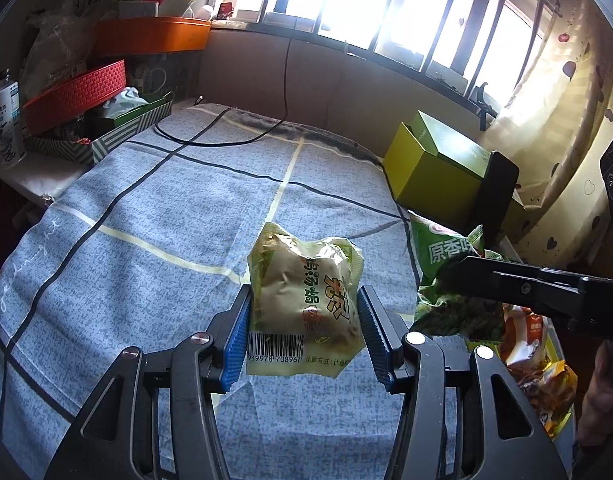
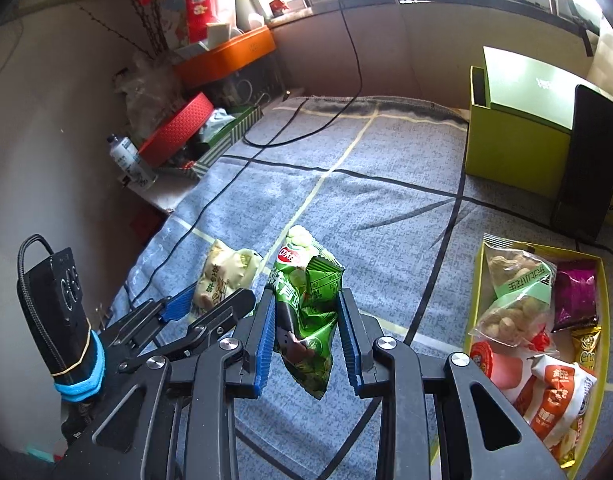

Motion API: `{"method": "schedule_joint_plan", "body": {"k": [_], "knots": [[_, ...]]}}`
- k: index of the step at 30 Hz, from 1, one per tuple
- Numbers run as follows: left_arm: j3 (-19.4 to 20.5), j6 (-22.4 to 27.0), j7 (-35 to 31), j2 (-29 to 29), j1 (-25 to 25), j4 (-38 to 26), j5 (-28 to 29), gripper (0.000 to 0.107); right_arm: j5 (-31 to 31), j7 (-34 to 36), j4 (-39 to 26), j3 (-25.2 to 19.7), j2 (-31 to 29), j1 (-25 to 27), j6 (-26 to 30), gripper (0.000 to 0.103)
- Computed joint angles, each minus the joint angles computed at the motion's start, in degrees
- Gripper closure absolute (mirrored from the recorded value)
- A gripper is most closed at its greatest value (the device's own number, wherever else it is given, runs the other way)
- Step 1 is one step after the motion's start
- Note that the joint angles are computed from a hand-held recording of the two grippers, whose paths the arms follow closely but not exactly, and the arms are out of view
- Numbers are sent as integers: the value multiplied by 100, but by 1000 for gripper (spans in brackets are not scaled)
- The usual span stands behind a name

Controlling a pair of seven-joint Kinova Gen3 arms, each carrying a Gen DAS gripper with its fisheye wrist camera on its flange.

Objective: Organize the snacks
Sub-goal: 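Carry the green bag toward the tray with the right tool while the left carries the bread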

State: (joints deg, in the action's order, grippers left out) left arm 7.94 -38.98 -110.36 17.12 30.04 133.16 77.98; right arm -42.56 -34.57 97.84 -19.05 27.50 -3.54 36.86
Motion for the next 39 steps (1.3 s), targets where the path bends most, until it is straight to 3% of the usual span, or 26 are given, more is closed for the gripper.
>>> {"method": "schedule_joint_plan", "body": {"k": [10,20,30,39], "knots": [[253,-81,-916,-116,154,-346,558,55,-881,983,472,-47,-333,643,188,75],[495,-121,-1759,35,289,-884,803,55,-1739,1715,706,545,-556,1059,622,75],[596,311,-2369,279,281,-1394,747,55,-1981,1913,701,917,-496,1343,833,75],[557,1026,-2611,607,234,-1763,551,55,-2095,1993,729,1052,-386,1642,923,75]]}}
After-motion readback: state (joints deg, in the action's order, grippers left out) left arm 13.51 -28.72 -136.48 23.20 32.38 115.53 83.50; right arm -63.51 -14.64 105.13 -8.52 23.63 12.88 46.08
